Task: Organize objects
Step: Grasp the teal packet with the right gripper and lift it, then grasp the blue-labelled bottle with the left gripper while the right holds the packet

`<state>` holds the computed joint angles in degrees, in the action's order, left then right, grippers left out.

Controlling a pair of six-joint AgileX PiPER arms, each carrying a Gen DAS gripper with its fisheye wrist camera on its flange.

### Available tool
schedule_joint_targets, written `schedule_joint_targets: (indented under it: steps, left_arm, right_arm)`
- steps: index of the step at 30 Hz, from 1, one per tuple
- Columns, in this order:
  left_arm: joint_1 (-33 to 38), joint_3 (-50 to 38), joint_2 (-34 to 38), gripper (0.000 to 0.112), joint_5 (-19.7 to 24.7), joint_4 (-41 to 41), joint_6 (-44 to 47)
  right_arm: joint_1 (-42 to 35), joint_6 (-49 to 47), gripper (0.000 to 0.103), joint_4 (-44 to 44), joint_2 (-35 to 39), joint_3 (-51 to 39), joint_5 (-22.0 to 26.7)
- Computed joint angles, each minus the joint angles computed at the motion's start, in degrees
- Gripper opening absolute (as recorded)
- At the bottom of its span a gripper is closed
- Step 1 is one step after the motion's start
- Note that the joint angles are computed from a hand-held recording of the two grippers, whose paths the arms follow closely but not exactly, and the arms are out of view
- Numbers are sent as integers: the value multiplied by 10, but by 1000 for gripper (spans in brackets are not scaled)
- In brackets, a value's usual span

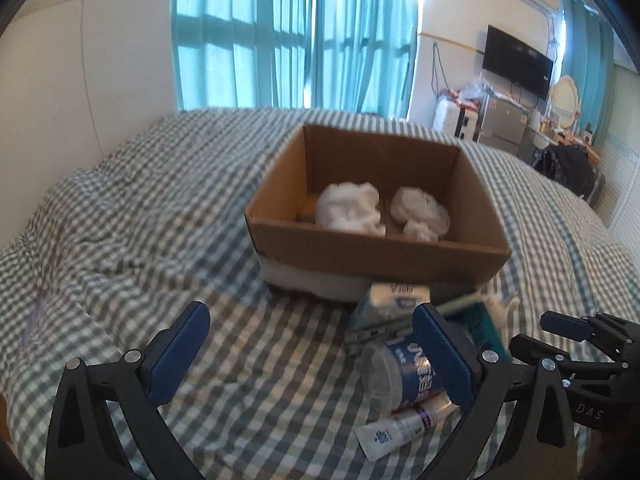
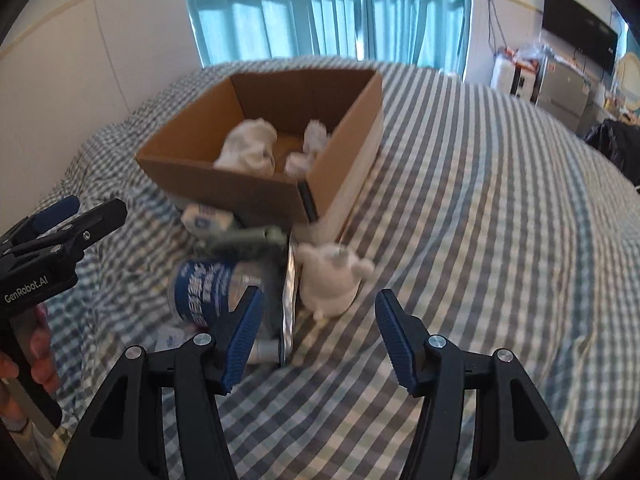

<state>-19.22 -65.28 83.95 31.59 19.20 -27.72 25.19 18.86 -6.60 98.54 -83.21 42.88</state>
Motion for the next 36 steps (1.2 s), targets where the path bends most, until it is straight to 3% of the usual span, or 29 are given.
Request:
schedule_joint_targets:
  steps: [6,11,21,30,33,36]
  left_arm:
    - [1,26,10,103,-12,-12,9]
    - [1,45,8,103,-14,-34,24]
    - [-54,50,-7,103,13,-32,0]
    - [-120,-2,54,103,31,-37,-58]
    - [-142,-21,83,103,37,16,-128]
    - [-169,-51,120,103,70,100,-200]
  right_arm:
    - [20,24,47,-43,40,-9,21]
    - [12,-21,12,16,49,-3,16]
    - [37,117,9,-140,-83,107,-64]
    - [11,171,7,-182,-135,135,-63]
    - [-7,162,7,-163,-145,142,-62]
    - [-19,152,7,-150,-152,152,-69]
